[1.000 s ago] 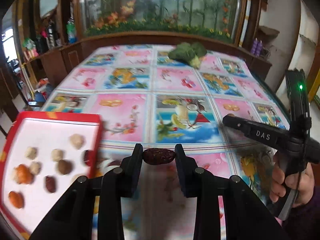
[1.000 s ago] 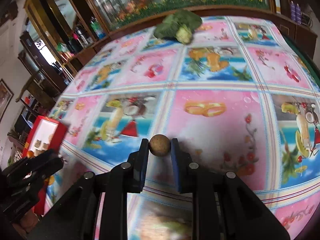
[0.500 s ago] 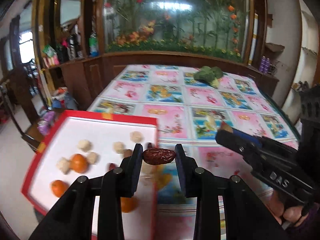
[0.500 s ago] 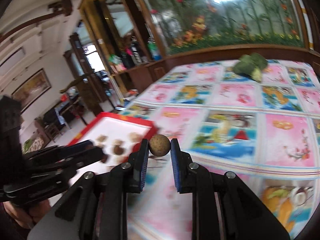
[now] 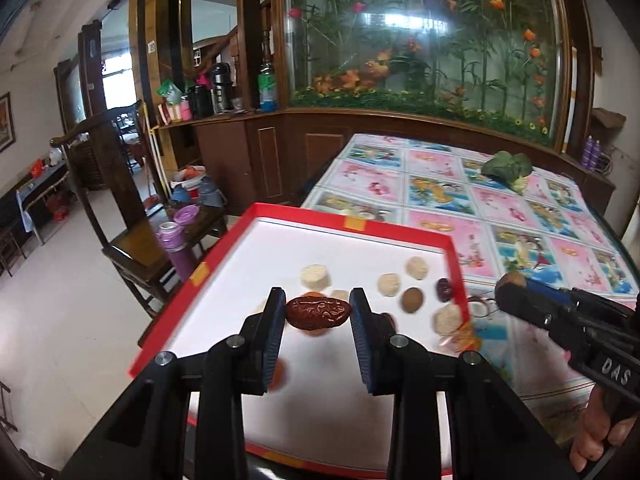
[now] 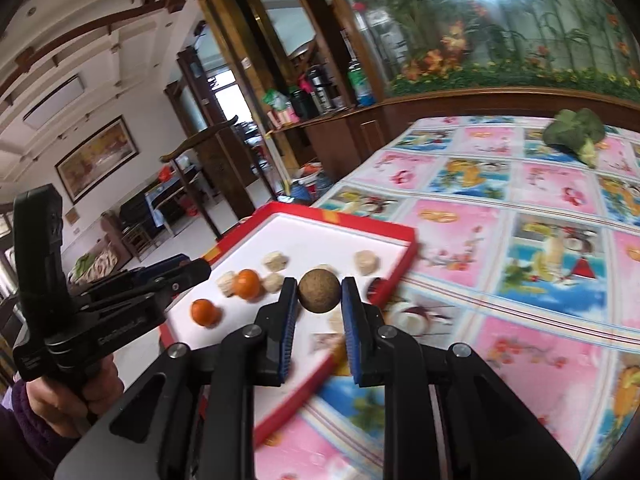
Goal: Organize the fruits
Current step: 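Carry the brown fruit and red date into the tray and open both tools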
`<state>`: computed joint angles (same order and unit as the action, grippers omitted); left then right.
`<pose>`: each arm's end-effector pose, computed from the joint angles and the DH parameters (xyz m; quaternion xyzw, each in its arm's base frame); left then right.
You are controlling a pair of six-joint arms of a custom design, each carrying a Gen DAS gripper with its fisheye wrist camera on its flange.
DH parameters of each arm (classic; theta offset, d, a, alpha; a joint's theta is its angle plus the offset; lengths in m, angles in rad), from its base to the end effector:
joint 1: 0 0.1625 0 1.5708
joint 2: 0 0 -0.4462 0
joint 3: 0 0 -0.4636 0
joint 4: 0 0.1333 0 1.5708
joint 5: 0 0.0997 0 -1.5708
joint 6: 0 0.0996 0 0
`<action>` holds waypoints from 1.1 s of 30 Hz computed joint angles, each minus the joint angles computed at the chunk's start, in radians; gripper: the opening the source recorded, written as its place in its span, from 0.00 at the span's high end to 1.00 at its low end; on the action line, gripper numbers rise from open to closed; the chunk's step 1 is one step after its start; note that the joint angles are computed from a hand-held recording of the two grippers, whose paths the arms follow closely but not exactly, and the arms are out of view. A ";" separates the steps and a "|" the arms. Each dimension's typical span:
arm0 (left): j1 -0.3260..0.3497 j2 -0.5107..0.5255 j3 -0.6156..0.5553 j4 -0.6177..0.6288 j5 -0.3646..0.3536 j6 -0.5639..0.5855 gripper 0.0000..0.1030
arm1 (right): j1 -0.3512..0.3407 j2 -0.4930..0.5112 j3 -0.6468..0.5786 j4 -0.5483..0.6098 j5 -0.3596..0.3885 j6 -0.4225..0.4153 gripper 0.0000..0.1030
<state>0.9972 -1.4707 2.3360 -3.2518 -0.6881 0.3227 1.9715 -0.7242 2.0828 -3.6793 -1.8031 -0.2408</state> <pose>-0.0728 -0.5001 0.2828 0.2069 0.8215 -0.4049 0.3442 0.3243 -0.4826 0.0019 0.2511 -0.8905 0.3712 0.0784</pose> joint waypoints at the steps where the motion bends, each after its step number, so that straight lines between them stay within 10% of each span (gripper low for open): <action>1: 0.003 0.006 -0.001 -0.019 0.009 0.013 0.69 | 0.005 0.010 -0.011 0.014 0.011 -0.001 0.76; 33: 0.033 0.076 -0.024 -0.047 0.075 0.070 0.69 | 0.021 0.075 -0.091 0.153 -0.034 0.001 0.76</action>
